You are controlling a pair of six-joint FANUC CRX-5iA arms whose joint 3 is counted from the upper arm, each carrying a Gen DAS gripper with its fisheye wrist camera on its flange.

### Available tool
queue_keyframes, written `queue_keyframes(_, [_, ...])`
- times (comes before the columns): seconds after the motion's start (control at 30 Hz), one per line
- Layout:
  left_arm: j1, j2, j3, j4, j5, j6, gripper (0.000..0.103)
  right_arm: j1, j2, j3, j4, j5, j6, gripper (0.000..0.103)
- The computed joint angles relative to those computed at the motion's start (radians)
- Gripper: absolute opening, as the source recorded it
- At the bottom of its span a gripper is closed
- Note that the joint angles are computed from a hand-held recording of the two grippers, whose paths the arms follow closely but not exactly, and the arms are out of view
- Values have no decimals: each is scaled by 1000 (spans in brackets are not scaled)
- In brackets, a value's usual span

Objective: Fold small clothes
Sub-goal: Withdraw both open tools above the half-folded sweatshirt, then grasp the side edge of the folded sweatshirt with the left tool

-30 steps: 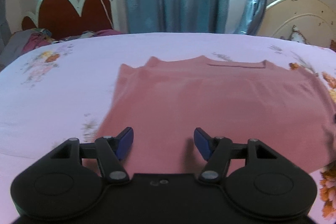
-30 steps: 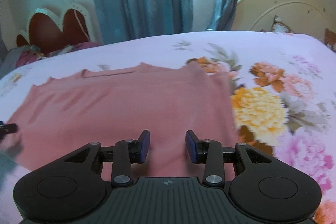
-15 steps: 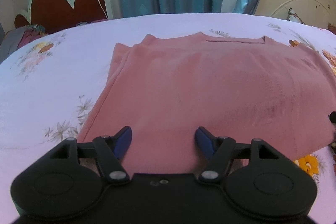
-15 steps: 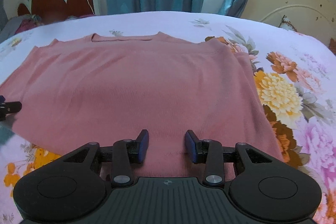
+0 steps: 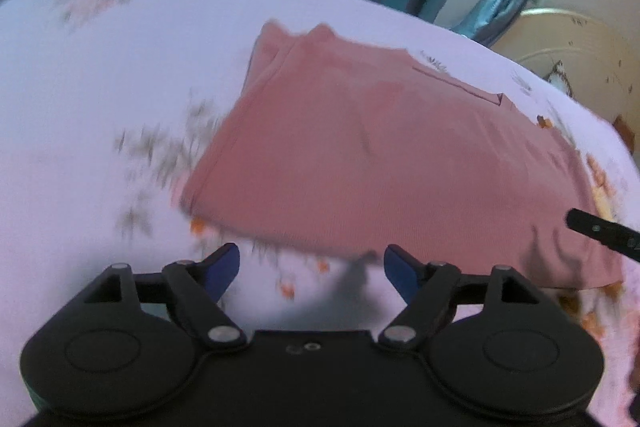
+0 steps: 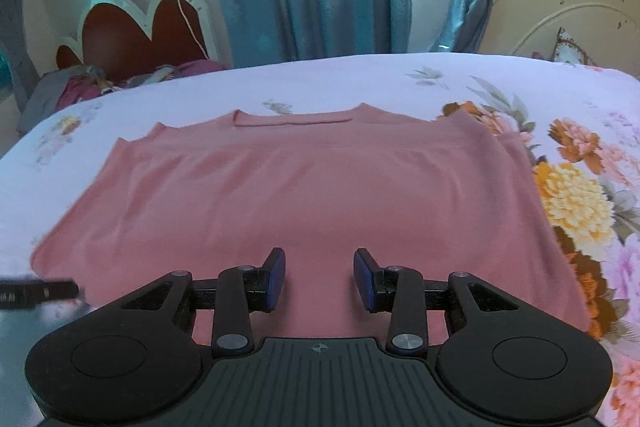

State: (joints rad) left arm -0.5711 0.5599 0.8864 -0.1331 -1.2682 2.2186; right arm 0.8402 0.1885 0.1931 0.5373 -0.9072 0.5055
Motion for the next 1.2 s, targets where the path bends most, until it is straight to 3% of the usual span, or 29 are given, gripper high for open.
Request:
queue_keyframes(0.3, [55, -92, -251, 124, 301, 134, 79, 4, 64, 74, -29, 19, 40, 38])
queue_keyframes(0.57, [76, -56, -292, 124, 544, 248, 77, -22, 150, 166, -12, 25, 37, 38])
queue_keyframes(0.67, [81, -33, -272, 100, 573, 289, 59, -35, 204, 231, -10, 10, 62, 38])
queue_keyframes(0.73, [84, -23, -266, 88, 586, 311, 39, -38, 242, 268, -10, -7, 83, 38])
queue_keyframes(0.77, [86, -18, -265, 83, 595, 326, 36, -38, 264, 293, -24, -35, 115, 38])
queue_keyframes(0.83, [90, -21, -273, 77, 604, 350, 24, -33, 270, 257, -1, -14, 137, 37])
queue_keyframes(1.07, [90, -41, -319, 59, 650, 400, 14, -16, 263, 208, 80, -10, 101, 37])
queue_keyframes(1.2, [80, -56, -325, 13, 651, 466, 12, -24, 273, 239, 40, -22, 118, 38])
